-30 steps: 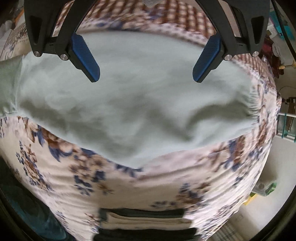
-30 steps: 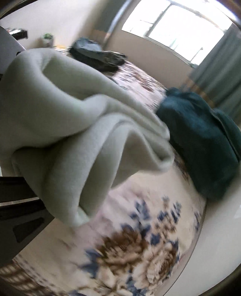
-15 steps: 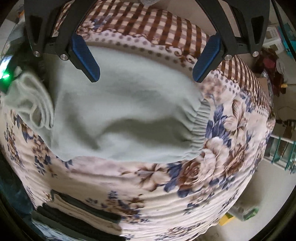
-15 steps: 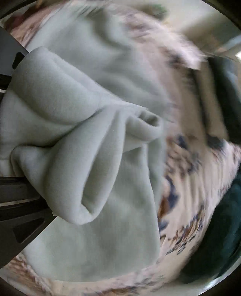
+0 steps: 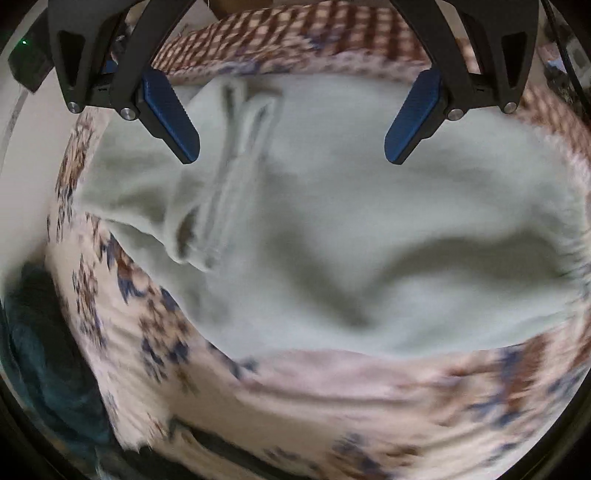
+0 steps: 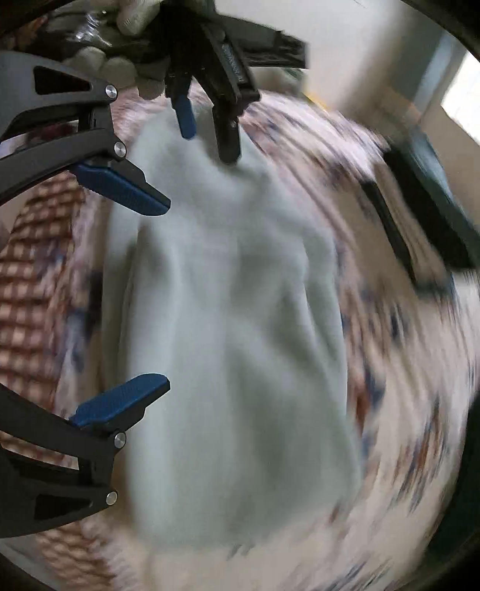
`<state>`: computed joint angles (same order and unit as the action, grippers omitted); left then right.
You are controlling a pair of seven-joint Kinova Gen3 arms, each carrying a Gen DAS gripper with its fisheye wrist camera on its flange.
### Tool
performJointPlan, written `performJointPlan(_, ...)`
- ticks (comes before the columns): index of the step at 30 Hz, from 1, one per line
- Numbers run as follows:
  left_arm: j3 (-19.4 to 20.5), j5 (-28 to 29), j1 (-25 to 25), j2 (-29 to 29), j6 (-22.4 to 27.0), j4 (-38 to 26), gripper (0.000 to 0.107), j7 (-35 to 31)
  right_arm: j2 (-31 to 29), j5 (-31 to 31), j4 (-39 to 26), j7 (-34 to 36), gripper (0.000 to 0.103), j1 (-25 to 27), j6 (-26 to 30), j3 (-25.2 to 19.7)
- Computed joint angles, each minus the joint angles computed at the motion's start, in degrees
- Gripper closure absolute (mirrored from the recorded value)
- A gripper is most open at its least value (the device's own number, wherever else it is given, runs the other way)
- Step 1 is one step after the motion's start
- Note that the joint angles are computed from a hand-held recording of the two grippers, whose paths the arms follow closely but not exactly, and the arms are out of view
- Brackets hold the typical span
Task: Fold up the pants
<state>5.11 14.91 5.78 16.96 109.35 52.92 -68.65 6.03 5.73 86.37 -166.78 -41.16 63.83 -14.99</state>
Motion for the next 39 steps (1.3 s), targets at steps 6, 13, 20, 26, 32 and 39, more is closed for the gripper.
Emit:
performJointPlan(6, 2.71, -2.02, 7.97, 6.71, -2.95, 1.04, 0.025, -0.33, -9.94, -8.00, 15.64, -4.77, 0.013, 12.19, 0.65, 0.75)
performJointPlan(13, 1.59, -9.19, 13.79, -0.27, -5.68, 4.08, 0.084, 0.01, -15.61, -14.69, 26.18, 1.25, 0.013, 17.79, -4.05, 5.93)
performJointPlan(20, 1.16, -5.35, 9.35, -1.86, -5.89, 8.04, 0.078, 3.91, -14.19, -18.28, 25.31, 10.56, 0.013, 21.78, -3.07, 6.41)
performJointPlan(26, 1.48, -5.56, 8.43, -2.61, -8.75, 9.09, 0.081, 3.33, -12.23, -21.07, 23.38, 14.06, 0.013, 21.94, -3.10, 5.84)
performJointPlan(32, 1.77, -7.26, 8.88, -6.09, -11.93, 9.79, 0.078, -1.72, -11.54, -24.22, 25.87, 15.97, 0.013, 22.26, -4.99, 6.18)
performJointPlan(39, -0.19, -4.47, 6.10, -7.87, -7.93, 6.77, 0.072, 4.08, -10.41, -24.61, 25.71, 19.01, 0.013, 22.44, -3.73, 6.54)
